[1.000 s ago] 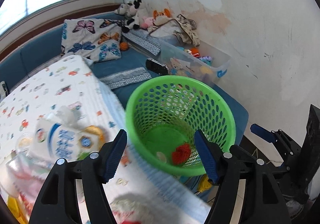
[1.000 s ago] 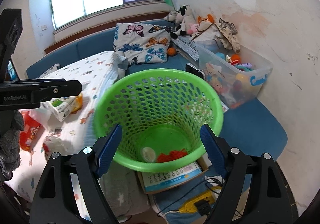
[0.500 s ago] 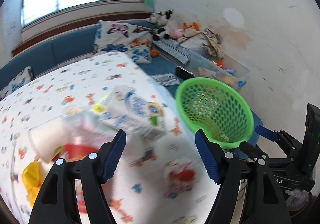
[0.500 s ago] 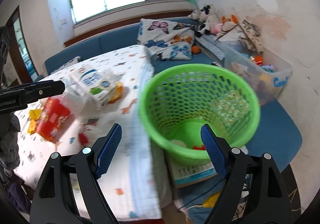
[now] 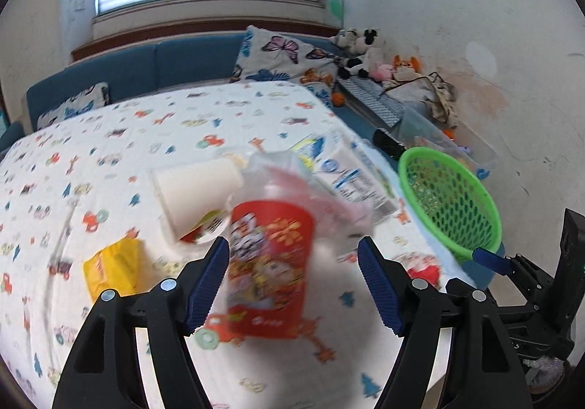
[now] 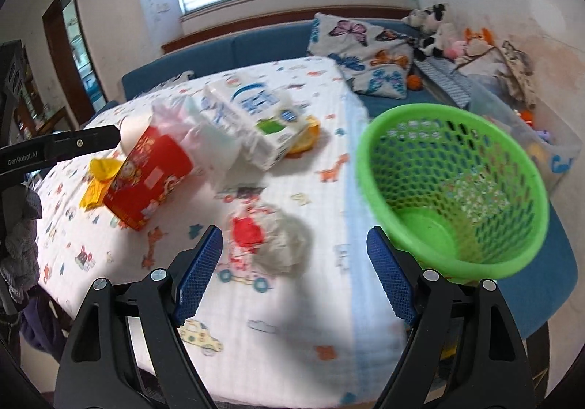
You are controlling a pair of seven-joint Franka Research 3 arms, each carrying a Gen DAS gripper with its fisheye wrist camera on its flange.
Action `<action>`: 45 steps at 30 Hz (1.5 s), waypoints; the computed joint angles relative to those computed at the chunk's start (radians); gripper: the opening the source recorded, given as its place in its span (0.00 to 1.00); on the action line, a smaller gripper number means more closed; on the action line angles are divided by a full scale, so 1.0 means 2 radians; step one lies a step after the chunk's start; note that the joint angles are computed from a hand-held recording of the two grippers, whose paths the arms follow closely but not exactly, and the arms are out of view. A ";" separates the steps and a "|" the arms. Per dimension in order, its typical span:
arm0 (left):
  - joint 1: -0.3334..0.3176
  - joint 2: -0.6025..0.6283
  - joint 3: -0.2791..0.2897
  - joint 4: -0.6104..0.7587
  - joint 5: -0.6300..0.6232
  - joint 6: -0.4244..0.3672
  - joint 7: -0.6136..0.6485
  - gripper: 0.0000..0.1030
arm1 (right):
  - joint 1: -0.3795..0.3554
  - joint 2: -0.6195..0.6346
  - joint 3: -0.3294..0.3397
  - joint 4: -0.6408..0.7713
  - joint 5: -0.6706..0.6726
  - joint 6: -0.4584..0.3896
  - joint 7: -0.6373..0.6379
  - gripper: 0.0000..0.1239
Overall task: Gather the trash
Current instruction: 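Grasp the crumpled paper with the right tool while the left tool grasps the red cup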
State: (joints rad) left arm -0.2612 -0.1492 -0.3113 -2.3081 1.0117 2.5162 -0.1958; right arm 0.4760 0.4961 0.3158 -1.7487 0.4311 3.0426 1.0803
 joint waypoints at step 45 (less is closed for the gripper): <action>0.009 0.072 0.045 0.016 -0.050 0.068 0.064 0.68 | 0.033 0.026 -0.028 0.016 -0.062 -0.007 0.048 0.47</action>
